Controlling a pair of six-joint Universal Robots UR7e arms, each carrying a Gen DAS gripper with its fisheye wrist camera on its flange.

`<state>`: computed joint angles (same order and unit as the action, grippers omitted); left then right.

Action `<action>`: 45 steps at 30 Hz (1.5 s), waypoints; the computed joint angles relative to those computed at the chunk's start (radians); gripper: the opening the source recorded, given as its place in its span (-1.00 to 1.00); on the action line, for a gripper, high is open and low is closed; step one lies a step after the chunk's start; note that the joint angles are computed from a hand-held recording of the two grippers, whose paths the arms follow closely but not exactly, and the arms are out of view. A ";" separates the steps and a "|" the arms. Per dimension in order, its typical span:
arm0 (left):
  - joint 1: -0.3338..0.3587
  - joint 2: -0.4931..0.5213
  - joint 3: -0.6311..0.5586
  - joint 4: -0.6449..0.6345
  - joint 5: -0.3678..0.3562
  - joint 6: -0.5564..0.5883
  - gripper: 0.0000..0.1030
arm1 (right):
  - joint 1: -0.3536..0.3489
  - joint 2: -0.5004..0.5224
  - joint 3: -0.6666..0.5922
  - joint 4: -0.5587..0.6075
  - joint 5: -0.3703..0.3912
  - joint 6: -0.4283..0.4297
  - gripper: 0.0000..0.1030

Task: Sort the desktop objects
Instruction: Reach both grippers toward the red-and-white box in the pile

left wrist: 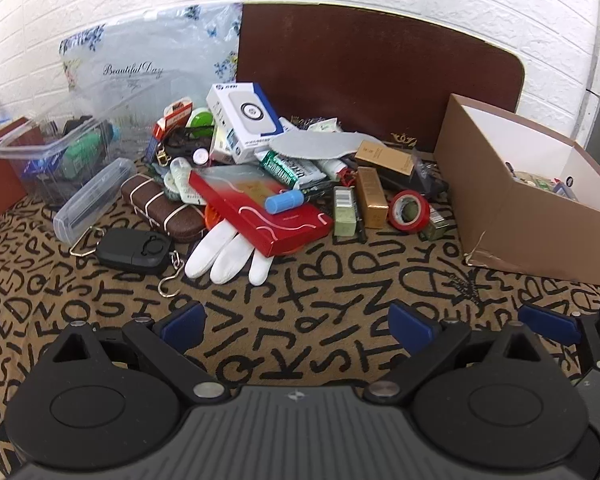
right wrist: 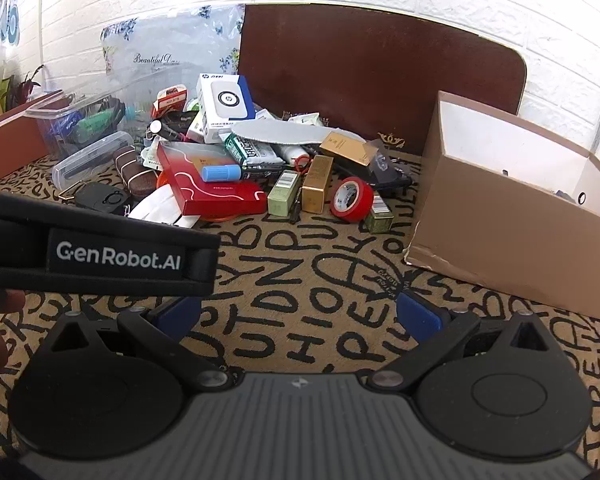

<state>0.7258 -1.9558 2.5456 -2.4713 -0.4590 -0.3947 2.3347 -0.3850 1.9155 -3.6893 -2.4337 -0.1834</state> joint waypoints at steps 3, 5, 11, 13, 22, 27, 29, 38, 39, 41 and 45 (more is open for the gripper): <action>0.021 0.013 -0.003 -0.019 -0.006 0.013 0.95 | -0.006 0.003 -0.003 0.009 0.006 0.003 0.97; 0.036 0.023 -0.006 -0.041 -0.016 0.031 0.95 | -0.012 0.005 -0.004 0.013 0.013 0.004 0.97; 0.082 0.066 -0.015 -0.136 -0.050 0.099 0.94 | -0.032 0.007 -0.008 0.029 0.043 0.006 0.96; 0.103 0.080 -0.022 -0.175 -0.063 0.119 0.94 | -0.041 0.006 -0.010 0.030 0.060 -0.002 0.96; 0.220 0.148 -0.086 -0.376 -0.140 0.246 0.87 | -0.083 0.015 -0.052 0.031 0.198 -0.098 0.96; 0.301 0.220 -0.153 -0.489 -0.199 0.319 0.72 | -0.117 0.036 -0.110 0.058 0.306 -0.157 0.96; 0.330 0.245 -0.183 -0.497 -0.221 0.327 0.61 | -0.134 0.050 -0.136 0.061 0.356 -0.203 0.96; 0.421 0.344 -0.276 -0.576 -0.324 0.399 0.56 | -0.217 0.107 -0.272 0.130 0.548 -0.337 0.96; 0.429 0.355 -0.284 -0.580 -0.327 0.408 0.55 | -0.225 0.114 -0.290 0.145 0.560 -0.343 0.96; 0.446 0.376 -0.303 -0.586 -0.339 0.420 0.54 | -0.239 0.123 -0.318 0.178 0.576 -0.341 0.96; 0.487 0.396 -0.336 -0.579 -0.397 0.415 0.51 | -0.258 0.154 -0.387 0.225 0.562 -0.344 0.96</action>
<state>1.2125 -1.5603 2.2098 -3.0499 -0.8556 0.0200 2.0768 -0.2310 1.5286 -3.4639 -1.8713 -0.5279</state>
